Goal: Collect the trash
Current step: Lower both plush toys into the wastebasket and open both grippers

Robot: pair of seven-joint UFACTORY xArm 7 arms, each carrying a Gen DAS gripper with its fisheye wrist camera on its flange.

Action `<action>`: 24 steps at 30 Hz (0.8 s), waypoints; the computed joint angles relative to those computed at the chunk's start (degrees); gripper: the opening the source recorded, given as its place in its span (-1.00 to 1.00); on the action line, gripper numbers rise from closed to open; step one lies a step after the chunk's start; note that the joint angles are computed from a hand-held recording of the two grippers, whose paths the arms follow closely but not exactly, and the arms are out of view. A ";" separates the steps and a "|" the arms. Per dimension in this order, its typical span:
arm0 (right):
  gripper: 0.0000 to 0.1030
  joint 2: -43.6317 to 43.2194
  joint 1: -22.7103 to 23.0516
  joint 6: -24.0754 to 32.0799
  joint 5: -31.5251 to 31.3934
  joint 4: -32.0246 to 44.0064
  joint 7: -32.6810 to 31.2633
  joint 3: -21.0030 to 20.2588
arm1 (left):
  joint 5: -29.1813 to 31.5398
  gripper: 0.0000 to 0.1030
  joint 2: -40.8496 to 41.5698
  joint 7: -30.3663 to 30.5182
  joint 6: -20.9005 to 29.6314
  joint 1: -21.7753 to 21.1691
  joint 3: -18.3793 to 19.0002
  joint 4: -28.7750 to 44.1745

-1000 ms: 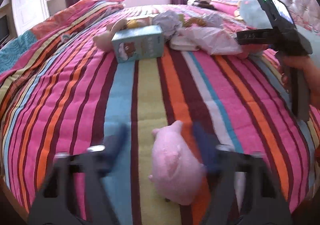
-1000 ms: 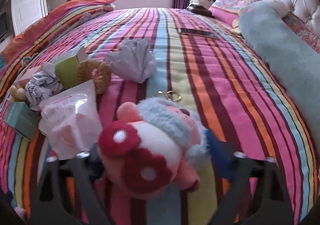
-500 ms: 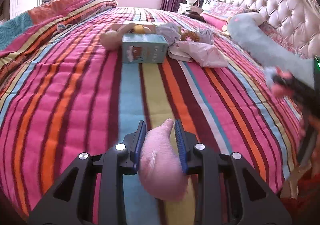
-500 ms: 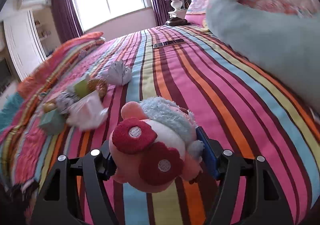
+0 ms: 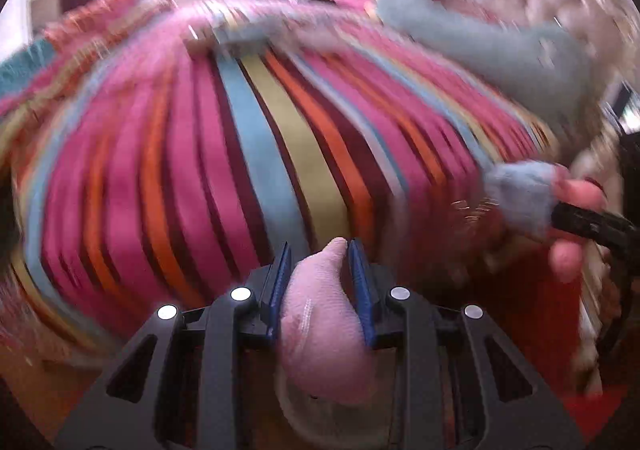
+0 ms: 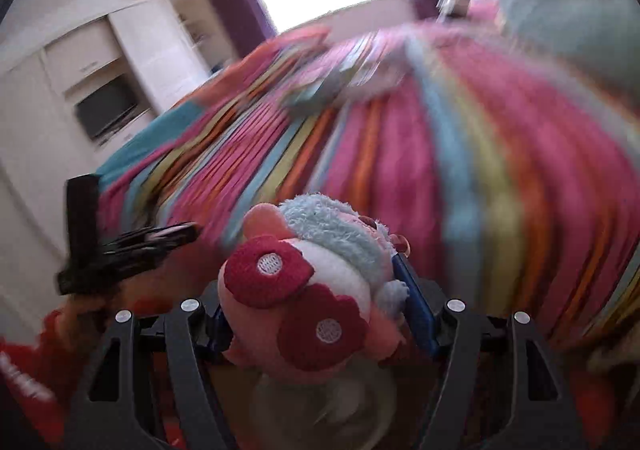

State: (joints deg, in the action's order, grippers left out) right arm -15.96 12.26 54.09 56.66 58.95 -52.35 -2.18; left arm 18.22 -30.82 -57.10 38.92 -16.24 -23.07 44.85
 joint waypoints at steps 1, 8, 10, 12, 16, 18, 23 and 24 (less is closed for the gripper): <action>0.29 -0.84 0.01 1.59 -1.12 -1.46 1.02 0.20 | -2.76 -0.42 -0.14 -0.15 0.04 -2.35 0.09 -1.83; 0.29 5.54 1.41 -1.46 -14.38 -9.41 11.55 5.50 | -5.84 -0.41 14.99 -2.29 -2.15 -7.69 -0.41 -5.93; 0.29 8.71 1.84 -1.87 -17.45 -9.29 14.42 6.64 | -7.99 -0.41 19.23 -0.20 -4.14 -9.75 1.94 -6.01; 0.29 9.97 2.42 -2.48 -19.51 -9.17 15.32 7.56 | -11.14 -0.40 21.04 1.88 -5.29 -11.41 4.09 -6.22; 0.31 9.09 3.59 -3.74 -19.86 -9.46 14.65 8.39 | -9.89 0.24 20.58 -0.81 -4.24 -11.64 4.97 -6.69; 0.37 8.80 4.21 -4.12 -20.45 -9.74 14.85 8.62 | -9.08 0.46 20.23 -2.19 -4.49 -11.77 4.93 -6.97; 0.51 7.26 4.76 -6.80 -21.96 -13.41 14.11 8.31 | -9.18 0.54 19.90 -2.98 -3.99 -12.02 5.31 -7.08; 0.59 6.92 4.89 -8.40 -22.67 -13.79 14.92 8.55 | -8.88 0.54 20.37 -3.23 -4.16 -11.88 5.33 -6.85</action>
